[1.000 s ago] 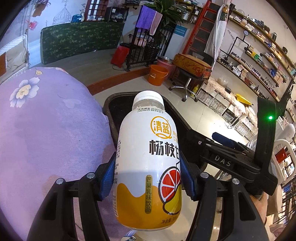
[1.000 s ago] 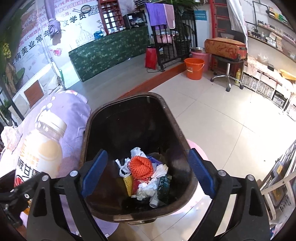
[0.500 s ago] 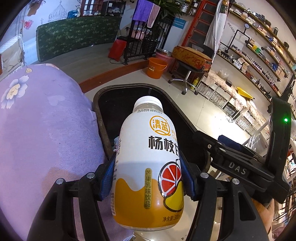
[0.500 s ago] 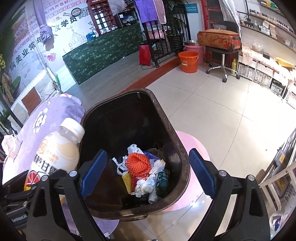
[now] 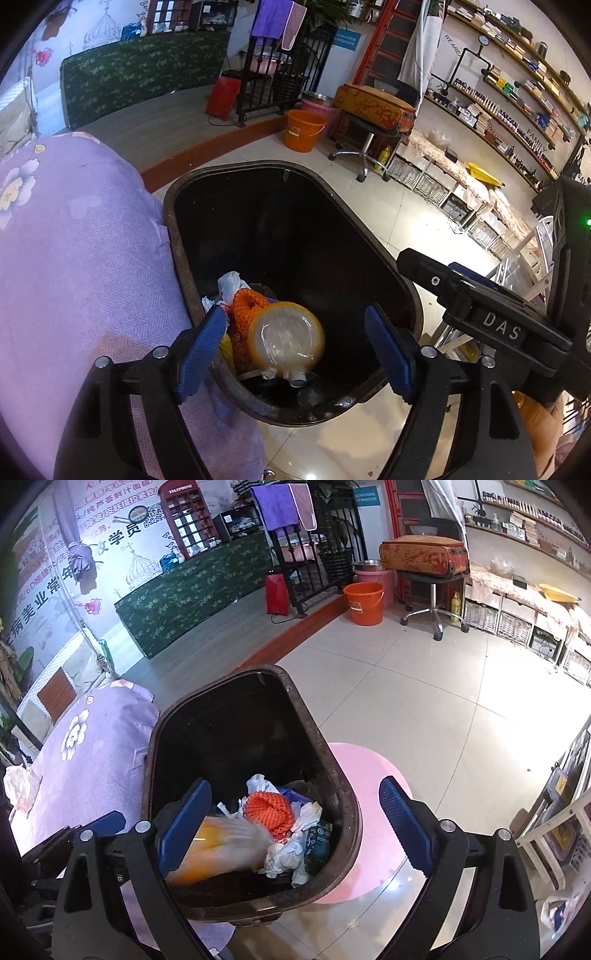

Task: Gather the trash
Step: 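Carry the juice bottle over the bin and open the left tool, then grasp the crumpled white paper with the left tool while the right tool grasps the plastic-wrapped ball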

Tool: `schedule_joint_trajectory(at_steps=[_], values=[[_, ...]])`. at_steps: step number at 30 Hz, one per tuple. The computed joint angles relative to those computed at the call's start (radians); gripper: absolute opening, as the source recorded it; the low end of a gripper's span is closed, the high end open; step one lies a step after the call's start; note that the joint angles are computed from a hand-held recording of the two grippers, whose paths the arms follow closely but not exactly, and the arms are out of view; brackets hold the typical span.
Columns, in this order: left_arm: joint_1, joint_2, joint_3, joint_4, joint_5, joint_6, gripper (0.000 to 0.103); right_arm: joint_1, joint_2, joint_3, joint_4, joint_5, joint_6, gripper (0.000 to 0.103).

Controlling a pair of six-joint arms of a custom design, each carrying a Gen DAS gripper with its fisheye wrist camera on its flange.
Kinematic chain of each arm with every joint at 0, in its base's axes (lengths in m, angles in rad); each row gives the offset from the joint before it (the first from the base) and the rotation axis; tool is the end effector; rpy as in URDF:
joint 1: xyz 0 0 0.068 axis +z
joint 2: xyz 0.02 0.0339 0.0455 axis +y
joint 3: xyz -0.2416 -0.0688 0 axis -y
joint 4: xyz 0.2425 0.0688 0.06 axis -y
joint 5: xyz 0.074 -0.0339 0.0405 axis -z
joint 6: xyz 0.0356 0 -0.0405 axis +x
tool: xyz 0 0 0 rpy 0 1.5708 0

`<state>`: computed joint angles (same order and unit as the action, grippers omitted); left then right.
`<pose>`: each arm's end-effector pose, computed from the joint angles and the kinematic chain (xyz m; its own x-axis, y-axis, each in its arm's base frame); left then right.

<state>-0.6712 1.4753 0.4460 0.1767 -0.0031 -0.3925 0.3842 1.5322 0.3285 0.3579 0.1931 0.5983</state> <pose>0.1923 -0.1526 0.0946 -0.7821 0.1327 -0.6089 0.3476 0.9038 -0.2495 0.2120 0.0784 0.0686 -0.7141 0.3075 -0.6288 0.1844 0.9492 0.2548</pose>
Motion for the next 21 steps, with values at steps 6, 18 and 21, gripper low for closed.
schedule_joint_trajectory(at_steps=[6,18,21], values=[[0.004,-0.010,-0.008,0.002,0.001,-0.004,0.079,0.005,-0.003,0.002,0.002,0.007,0.006,0.091],[0.021,-0.214,-0.121,-0.047,-0.022,-0.010,0.085,0.047,-0.014,0.018,-0.028,0.038,0.005,0.091],[0.037,-0.291,-0.158,-0.076,-0.029,-0.002,0.086,0.079,-0.011,0.038,-0.048,0.051,0.008,0.091]])
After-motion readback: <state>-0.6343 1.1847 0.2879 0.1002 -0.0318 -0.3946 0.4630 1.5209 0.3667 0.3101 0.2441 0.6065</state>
